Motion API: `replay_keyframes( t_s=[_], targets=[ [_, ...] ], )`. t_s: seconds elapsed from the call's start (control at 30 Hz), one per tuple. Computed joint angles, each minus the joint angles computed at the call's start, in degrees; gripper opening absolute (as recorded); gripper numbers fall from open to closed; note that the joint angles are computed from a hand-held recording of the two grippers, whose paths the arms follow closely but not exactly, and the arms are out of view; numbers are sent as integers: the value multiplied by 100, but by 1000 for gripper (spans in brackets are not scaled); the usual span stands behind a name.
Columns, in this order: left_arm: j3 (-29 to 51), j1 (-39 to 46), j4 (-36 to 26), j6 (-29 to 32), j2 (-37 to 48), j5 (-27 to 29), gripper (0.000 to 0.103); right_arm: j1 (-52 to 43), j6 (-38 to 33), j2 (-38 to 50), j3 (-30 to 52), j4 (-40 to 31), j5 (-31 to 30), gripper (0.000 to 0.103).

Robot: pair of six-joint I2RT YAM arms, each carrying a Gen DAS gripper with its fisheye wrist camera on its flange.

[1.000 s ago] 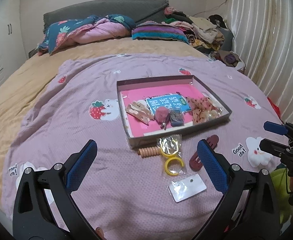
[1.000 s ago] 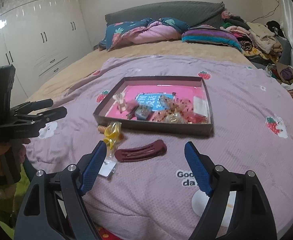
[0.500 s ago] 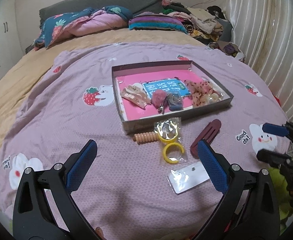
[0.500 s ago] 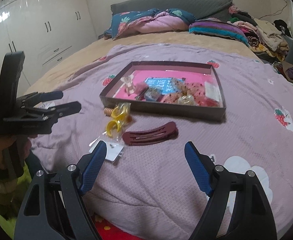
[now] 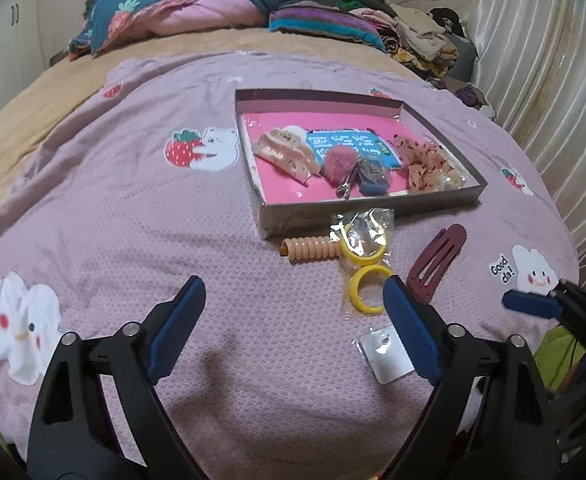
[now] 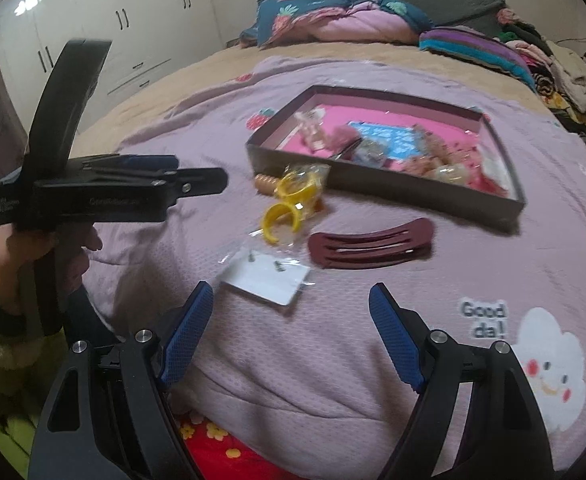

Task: Organize jewelry
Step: 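Withdraw both tools from the box toward the remaining accessories, then grasp the yellow hair tie packet with the left tool while the right tool grasps the earring card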

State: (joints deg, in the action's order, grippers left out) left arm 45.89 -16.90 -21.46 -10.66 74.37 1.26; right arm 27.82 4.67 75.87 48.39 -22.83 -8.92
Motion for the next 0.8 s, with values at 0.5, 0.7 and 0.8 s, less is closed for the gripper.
replay_keyframes(
  t_s=[0.5, 0.7, 0.8],
  targets=[
    [190, 193, 125, -17, 488, 426, 69, 708, 875, 1235, 213, 803, 626, 79],
    [349, 155, 159, -63, 791, 639, 69, 733, 884, 1341, 65, 1140, 825, 72],
    [454, 120, 168, -139, 988, 839, 69, 519, 850, 1214, -66, 1204, 556, 66]
  ],
)
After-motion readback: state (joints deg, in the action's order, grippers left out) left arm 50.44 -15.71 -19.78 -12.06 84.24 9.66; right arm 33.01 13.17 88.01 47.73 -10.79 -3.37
